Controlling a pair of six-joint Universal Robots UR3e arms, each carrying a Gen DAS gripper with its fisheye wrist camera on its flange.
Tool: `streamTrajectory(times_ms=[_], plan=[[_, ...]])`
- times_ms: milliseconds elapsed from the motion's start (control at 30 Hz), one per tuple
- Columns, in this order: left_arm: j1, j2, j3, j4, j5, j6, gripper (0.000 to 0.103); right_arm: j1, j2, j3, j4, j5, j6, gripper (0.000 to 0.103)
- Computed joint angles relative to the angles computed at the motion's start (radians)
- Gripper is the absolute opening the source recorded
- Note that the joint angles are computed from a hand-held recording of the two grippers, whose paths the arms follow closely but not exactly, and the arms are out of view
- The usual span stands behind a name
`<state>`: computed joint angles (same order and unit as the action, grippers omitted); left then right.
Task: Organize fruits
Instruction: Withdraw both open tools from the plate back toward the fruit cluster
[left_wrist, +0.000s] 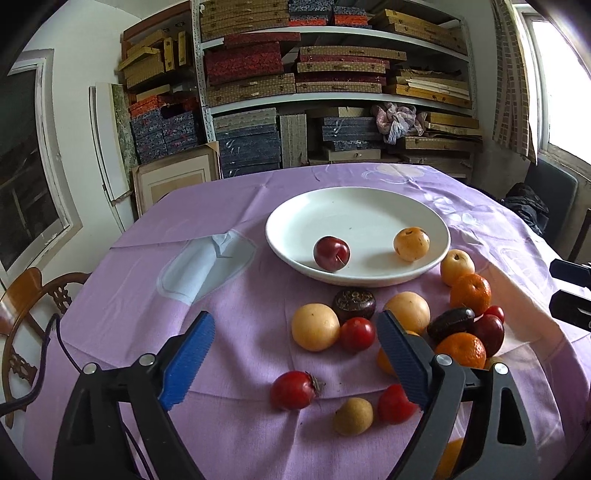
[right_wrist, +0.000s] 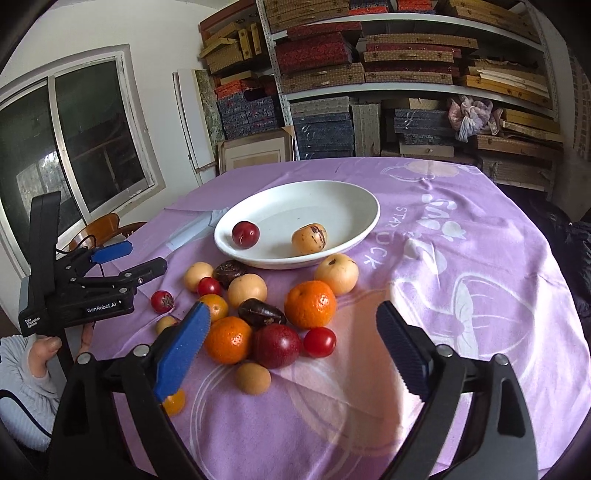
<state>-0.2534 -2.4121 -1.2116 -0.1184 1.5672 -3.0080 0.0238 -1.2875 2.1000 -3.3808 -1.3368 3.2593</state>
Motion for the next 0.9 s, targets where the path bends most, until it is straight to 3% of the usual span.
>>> streamTrajectory(times_ms=[200, 433, 767, 900], plan=[[0.015, 0.019, -0.084, 0.05, -0.039, -0.032, 0.093, -0.004, -0.002, 0.036, -0.051, 0.002, 0.005, 0.094], [0.103, 0.066, -0.183, 0.043, -0.19, -0.066, 0.094, 0.025, 0.013, 0.003, -0.025, -0.017, -0.024, 0.095], [0.058, 0.077, -0.23, 0.026, -0.182, 0.048, 0.094, 0.016, 0.015, 0.0, 0.0, 0.025, -0.036, 0.099], [0.08, 0.097, -0.277, 0.045, -0.201, 0.048, 0.094, 0.001, 0.007, 0.013, -0.009, 0.049, -0.03, 0.099]])
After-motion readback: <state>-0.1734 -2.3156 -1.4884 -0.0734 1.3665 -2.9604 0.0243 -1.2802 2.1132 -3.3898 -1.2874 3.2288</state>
